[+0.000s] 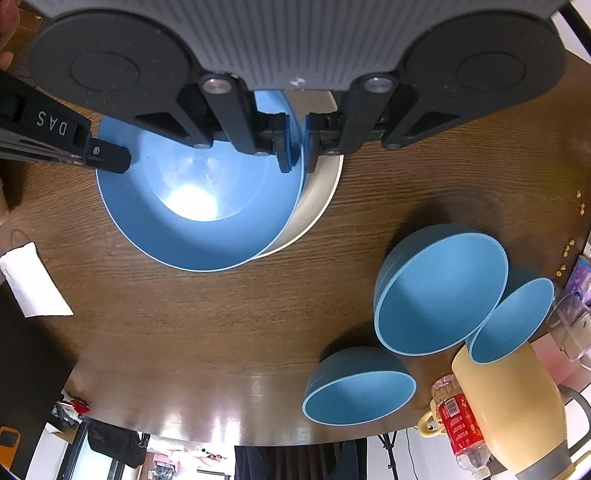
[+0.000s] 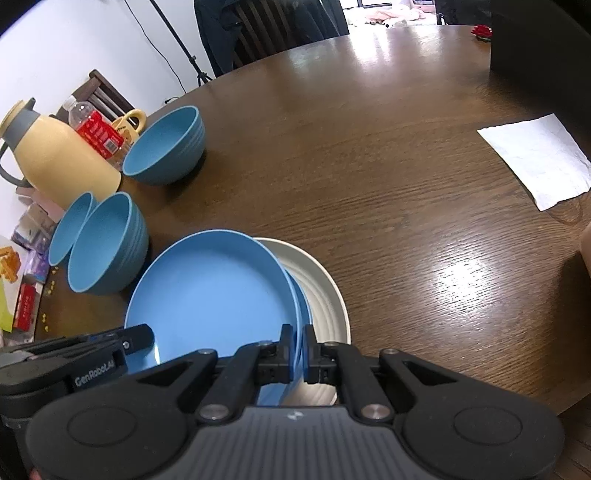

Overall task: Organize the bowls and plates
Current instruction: 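Lower the small blue plate onto the blue and cream plate stack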

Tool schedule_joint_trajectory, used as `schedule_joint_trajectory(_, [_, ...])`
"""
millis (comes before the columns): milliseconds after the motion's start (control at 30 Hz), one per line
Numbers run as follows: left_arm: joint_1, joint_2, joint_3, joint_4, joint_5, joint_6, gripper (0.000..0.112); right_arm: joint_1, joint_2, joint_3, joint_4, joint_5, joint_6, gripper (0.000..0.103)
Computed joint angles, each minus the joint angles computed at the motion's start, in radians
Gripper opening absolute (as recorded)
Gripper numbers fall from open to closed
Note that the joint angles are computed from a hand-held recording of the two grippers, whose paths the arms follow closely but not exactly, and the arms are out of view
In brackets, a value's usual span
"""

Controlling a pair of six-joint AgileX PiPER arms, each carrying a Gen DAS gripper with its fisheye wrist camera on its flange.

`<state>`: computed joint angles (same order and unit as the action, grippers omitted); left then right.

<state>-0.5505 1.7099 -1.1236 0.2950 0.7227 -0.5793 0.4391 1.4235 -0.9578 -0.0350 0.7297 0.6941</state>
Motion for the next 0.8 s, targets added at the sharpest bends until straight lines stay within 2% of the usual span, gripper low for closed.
schedule_joint_trajectory(300, [0.002,0.026,-0.003,0.016,-0.020,-0.005,0.007,0.012,0.035,-0.004,-0.026,-0.024,0.004,0.005])
schedule_joint_trajectory(800, [0.007,0.042,0.011,0.033,-0.050,-0.007,0.008,0.052,0.078,-0.034,-0.101,-0.006,0.032,0.006])
